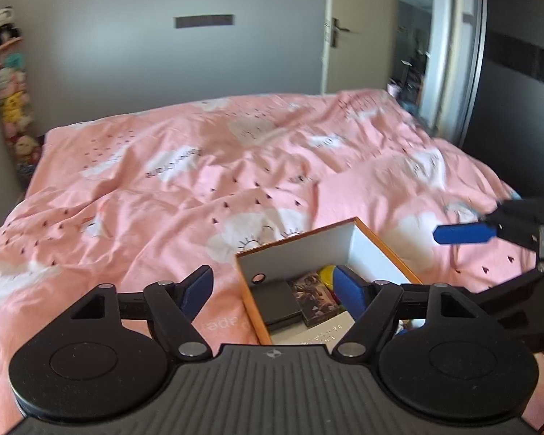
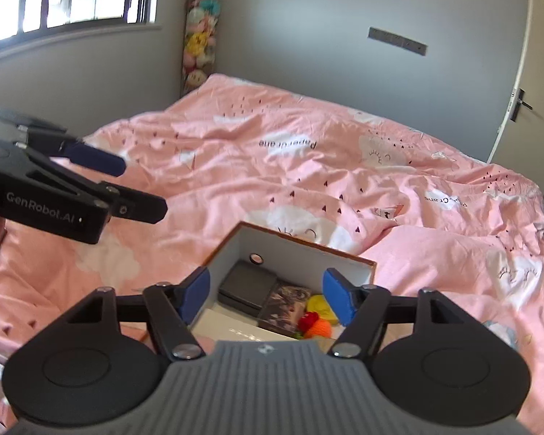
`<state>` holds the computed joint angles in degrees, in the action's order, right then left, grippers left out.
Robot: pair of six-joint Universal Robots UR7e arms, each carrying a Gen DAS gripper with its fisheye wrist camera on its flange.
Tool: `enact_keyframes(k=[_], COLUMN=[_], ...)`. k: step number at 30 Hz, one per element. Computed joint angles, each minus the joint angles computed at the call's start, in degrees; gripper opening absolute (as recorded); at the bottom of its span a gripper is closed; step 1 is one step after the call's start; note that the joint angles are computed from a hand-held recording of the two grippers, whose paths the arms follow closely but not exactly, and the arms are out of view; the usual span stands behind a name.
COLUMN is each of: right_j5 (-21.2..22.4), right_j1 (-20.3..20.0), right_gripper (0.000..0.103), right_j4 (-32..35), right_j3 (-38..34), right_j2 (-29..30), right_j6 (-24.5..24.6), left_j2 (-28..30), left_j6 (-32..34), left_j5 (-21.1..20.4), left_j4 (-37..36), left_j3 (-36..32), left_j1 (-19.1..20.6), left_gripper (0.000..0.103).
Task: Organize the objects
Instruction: 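Open both grippers and lift them out of the shoebox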
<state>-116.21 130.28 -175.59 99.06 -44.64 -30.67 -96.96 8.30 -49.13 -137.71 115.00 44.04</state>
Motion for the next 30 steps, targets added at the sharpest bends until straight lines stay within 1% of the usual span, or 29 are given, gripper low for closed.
enact_keyframes(k=[2,3,5,6,7,9,11,13,16,18,21,23,27,30], right_j5=[0.8,0.8,-0.1,-0.8,-1.7,-4.0,-6.0,-6.8,-7.6,-8.6,-10.7,-11.0,-11.5,-10.7], right_j1=[0.3,0.4,0.8,1.0,1.2,1.9,2.4,2.5,2.6,2.6,2.7,2.4,1.9,1.3], right_gripper=[0.076,0.079,0.083,0.085,0.087,0.09,0.091,0.095,0.096,0.096,0.096,0.096,0.096,0.096], right_j4=[-4.1,-6.3,-10.6,-12.5,-14.4,-19.0,-22.6,-25.7,-29.3,-32.5,-38.2,-39.8,-40.8,-40.6], right_j3=[2.7,4.0,6.3,7.2,7.9,9.4,10.5,11.6,13.3,14.3,14.9,15.4,16.0,16.8], right_j2=[-0.2,-0.2,0.2,0.5,1.0,2.1,3.1,3.8,4.7,5.5,7.5,8.1,8.7,8.6], right_j6=[2.2,3.3,5.6,6.6,7.4,7.9,8.4,9.2,9.9,8.8,5.3,4.7,5.0,5.2], left_j2=[-2.4,-3.6,-5.7,-6.8,-7.8,-9.3,-10.4,-11.1,-11.8,-12.0,-12.1,-11.9,-11.2,-11.0], left_j6=[-0.3,-0.7,-0.3,-0.5,-0.8,-1.5,-0.2,-0.2,-2.9,-3.8,-1.8,-1.3,-2.9,-3.9], left_j5=[3.1,5.3,7.2,7.3,6.6,6.6,7.1,7.5,5.3,4.6,5.2,5.0,6.3,6.6], left_j4=[-4.2,-5.9,-7.9,-7.3,-6.2,-4.8,-6.6,-9.2,-9.1,-9.2,-12.9,-13.8,-12.3,-12.4], left_j3=[3.7,5.8,9.0,10.0,10.6,11.7,13.4,15.1,15.6,16.2,18.6,19.4,20.3,21.0], left_j1=[-1.2,-2.0,-2.9,-3.2,-3.1,-3.3,-3.8,-3.9,-2.2,-1.4,-1.3,-1.0,-0.9,-0.8], left_gripper=[0.095,0.096,0.096,0.096,0.096,0.096,0.096,0.096,0.096,0.096,0.097,0.096,0.096,0.097])
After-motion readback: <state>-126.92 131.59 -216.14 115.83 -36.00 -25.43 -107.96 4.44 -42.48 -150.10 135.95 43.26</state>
